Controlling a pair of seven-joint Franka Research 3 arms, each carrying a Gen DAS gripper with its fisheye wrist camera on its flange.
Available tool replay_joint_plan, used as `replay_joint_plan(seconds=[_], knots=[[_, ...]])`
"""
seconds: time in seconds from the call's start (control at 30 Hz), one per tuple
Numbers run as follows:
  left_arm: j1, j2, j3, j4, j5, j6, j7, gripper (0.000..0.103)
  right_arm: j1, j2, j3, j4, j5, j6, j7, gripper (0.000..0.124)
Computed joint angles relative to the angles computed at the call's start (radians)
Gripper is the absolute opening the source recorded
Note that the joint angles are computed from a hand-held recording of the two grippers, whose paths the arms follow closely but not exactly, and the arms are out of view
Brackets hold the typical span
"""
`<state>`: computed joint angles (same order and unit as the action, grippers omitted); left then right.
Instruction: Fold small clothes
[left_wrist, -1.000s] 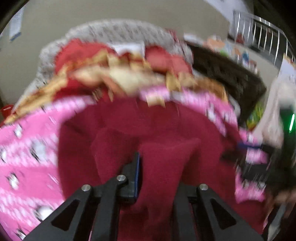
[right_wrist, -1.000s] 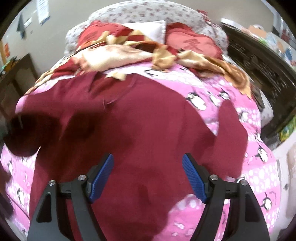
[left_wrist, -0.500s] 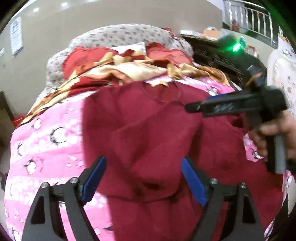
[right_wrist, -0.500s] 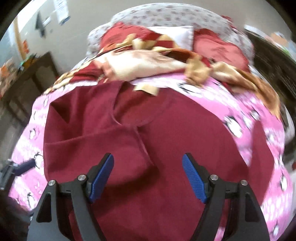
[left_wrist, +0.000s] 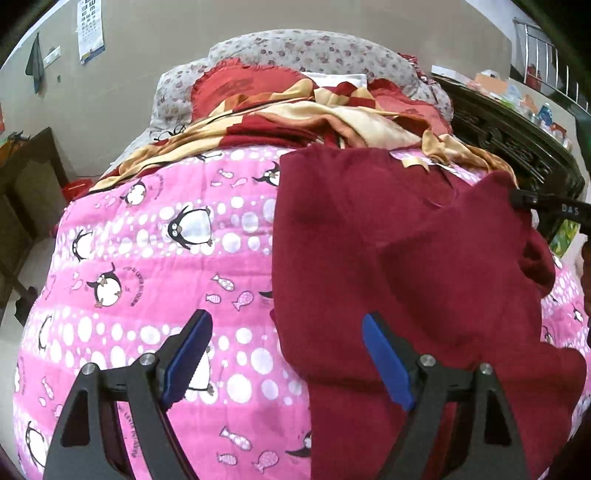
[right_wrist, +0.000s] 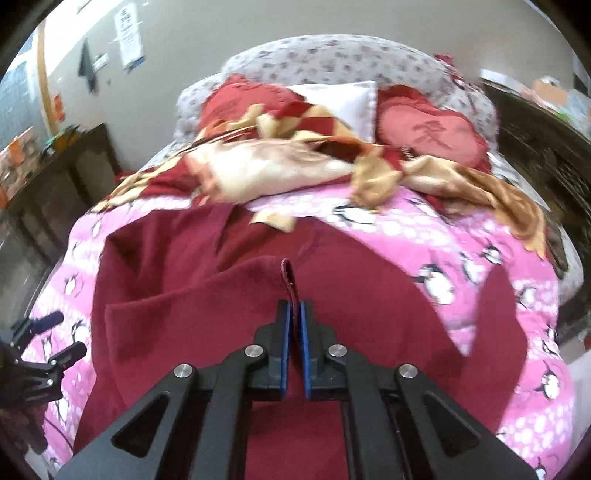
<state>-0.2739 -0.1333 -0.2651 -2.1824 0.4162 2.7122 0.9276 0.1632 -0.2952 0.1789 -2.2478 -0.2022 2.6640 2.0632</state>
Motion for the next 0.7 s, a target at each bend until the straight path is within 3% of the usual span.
replay_joint_plan(seconds=[0.27,0.47,0.53,0.6,0.63,0.7], knots=[[0.000,0.078,-0.016,0.081,0.136,-0.098,-0.101,0.087,-0.106,-0.077,0.054,-0.031,-0.205,-0.126,0.238,0.018],[-0.018,0.117,-0.001,0.108,0.119,-0.128,-0.114,0.087,-0.059,-0.046,-0.001,-0.051,-0.128,-0.272,0.170,0.020],[-0.018,0.106,0.004,0.094,0.107,-0.113,-0.114,0.087,-0.051,-0.070,-0.007,-0.070,-0.128,-0.223,0.177,0.025],[-0.017,0.098,0.005,0.087,0.105,-0.110,-0.115,0.087,-0.032,-0.078,-0.014,-0.067,-0.116,-0.133,0.139,0.042],[-0.016,0.095,0.006,0.085,0.102,-0.109,-0.118,0.087,-0.003,-0.065,-0.030,-0.055,-0.075,-0.081,0.077,0.050],[-0.013,0.085,0.009,0.076,0.083,-0.103,-0.126,0.087,0.075,-0.022,-0.069,-0.023,0.058,-0.001,-0.082,0.054]])
